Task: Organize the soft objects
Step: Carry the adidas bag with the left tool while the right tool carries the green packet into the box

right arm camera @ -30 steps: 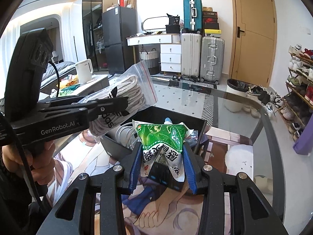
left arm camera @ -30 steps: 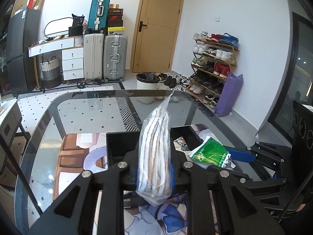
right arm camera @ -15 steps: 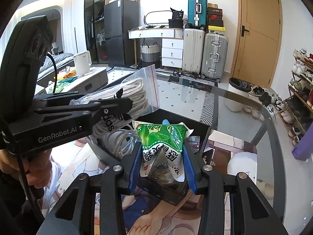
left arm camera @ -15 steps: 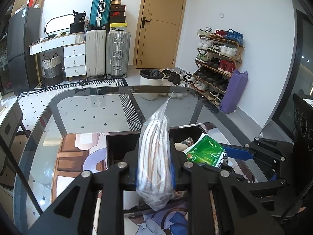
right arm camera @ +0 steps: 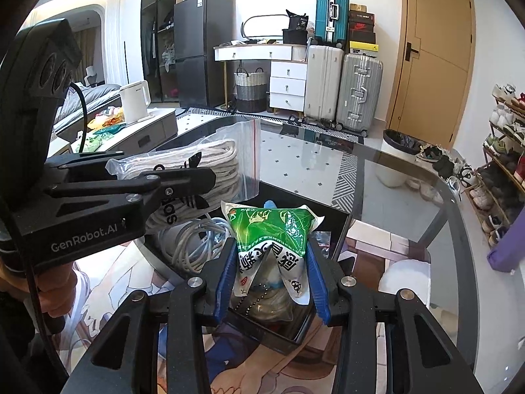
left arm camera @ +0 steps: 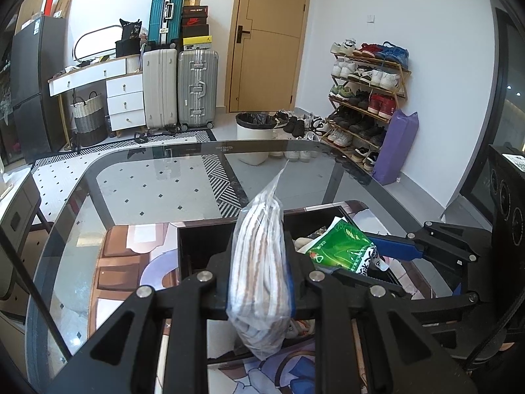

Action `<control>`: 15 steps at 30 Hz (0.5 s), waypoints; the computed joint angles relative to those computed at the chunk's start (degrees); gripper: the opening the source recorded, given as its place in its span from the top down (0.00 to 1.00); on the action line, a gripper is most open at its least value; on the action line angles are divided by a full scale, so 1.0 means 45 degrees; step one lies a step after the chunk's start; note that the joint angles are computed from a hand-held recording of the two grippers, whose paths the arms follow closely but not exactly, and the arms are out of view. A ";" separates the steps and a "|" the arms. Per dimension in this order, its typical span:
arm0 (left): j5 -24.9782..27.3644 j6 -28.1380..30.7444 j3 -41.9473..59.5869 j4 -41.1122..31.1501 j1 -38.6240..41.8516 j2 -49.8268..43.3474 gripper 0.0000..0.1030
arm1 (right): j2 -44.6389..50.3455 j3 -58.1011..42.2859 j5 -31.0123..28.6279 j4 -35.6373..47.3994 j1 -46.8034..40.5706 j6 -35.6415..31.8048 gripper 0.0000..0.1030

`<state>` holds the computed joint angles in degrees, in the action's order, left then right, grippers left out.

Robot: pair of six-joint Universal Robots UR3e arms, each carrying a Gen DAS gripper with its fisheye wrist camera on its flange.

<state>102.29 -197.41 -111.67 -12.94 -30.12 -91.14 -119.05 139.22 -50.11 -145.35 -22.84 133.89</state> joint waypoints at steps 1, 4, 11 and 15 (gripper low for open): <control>0.0047 -0.0002 0.0028 -0.0013 -0.0009 -0.0016 0.80 | 0.0055 -0.0023 -0.0006 -0.0030 0.0036 -0.0010 0.61; -0.0011 0.0026 0.0022 -0.0012 0.0120 -0.0001 0.80 | 0.0253 -0.0107 -0.0080 -0.0168 0.0172 -0.0005 0.61; -0.0237 0.0241 0.0074 -0.0082 0.0434 0.0003 0.80 | 0.0759 -0.0290 -0.0333 -0.0595 0.0483 0.0175 0.61; -0.0387 0.0411 0.0172 -0.0344 0.0518 -0.0010 0.80 | 0.1172 -0.0519 -0.0364 -0.0742 0.0613 0.0324 0.61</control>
